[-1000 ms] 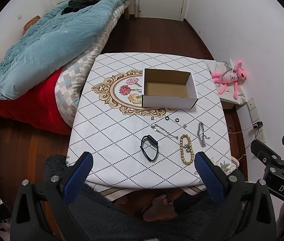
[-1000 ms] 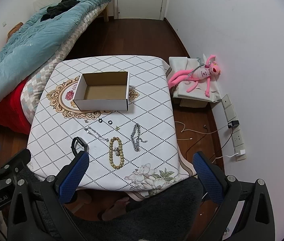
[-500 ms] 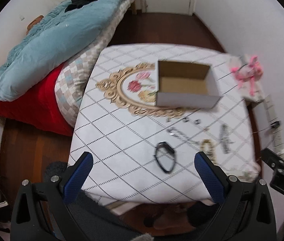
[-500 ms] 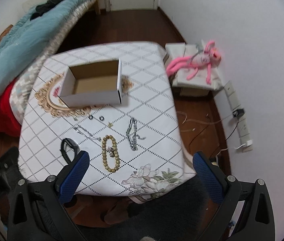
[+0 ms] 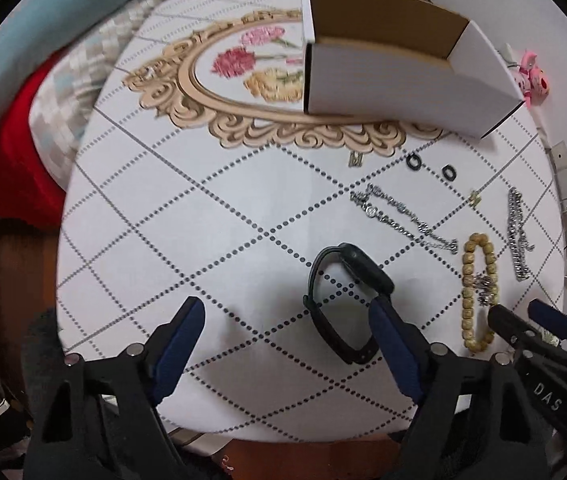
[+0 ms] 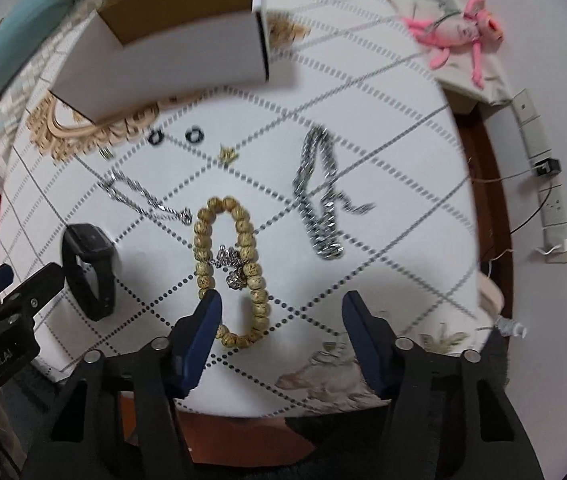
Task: Organize jewelry
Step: 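Grasp the wooden-bead bracelet with the right gripper while the left grasps the black watch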
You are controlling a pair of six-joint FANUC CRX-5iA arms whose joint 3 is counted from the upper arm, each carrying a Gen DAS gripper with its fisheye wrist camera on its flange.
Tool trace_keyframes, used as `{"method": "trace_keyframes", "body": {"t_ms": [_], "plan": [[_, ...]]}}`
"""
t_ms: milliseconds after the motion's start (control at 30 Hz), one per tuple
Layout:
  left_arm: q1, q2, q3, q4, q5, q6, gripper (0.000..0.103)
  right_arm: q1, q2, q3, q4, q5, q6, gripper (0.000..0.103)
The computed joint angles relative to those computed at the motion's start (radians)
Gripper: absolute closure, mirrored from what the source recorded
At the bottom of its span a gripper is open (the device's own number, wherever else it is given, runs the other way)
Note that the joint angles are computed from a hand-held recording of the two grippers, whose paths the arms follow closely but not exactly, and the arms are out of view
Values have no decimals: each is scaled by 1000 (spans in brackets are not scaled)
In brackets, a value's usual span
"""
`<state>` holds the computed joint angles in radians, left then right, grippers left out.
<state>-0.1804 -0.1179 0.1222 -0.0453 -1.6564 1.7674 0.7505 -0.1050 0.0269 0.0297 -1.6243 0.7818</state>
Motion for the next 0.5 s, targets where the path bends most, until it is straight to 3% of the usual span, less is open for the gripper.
{"method": "trace_keyframes", "body": {"t_ms": [100,233,333,400,467,500], "plan": [[0,2,-27,1,15,-5,29,4,4,-28,-16,24,-1,46],[16,-4,-70,21,33,-16,52,32,3,-52,11,47,-7,53],[23,-24,-99,28,72,-20,57,51,5,-55,34,50,-15,54],[21,-33,-107,26,87,-30,69,75,0,-68,61,57,-21,54],[21,-38,-114,26,101,-41,90,93,-11,-77,71,65,-38,54],[13,-37,-112,25,105,-37,95,100,-15,-81,77,69,-43,55]]}}
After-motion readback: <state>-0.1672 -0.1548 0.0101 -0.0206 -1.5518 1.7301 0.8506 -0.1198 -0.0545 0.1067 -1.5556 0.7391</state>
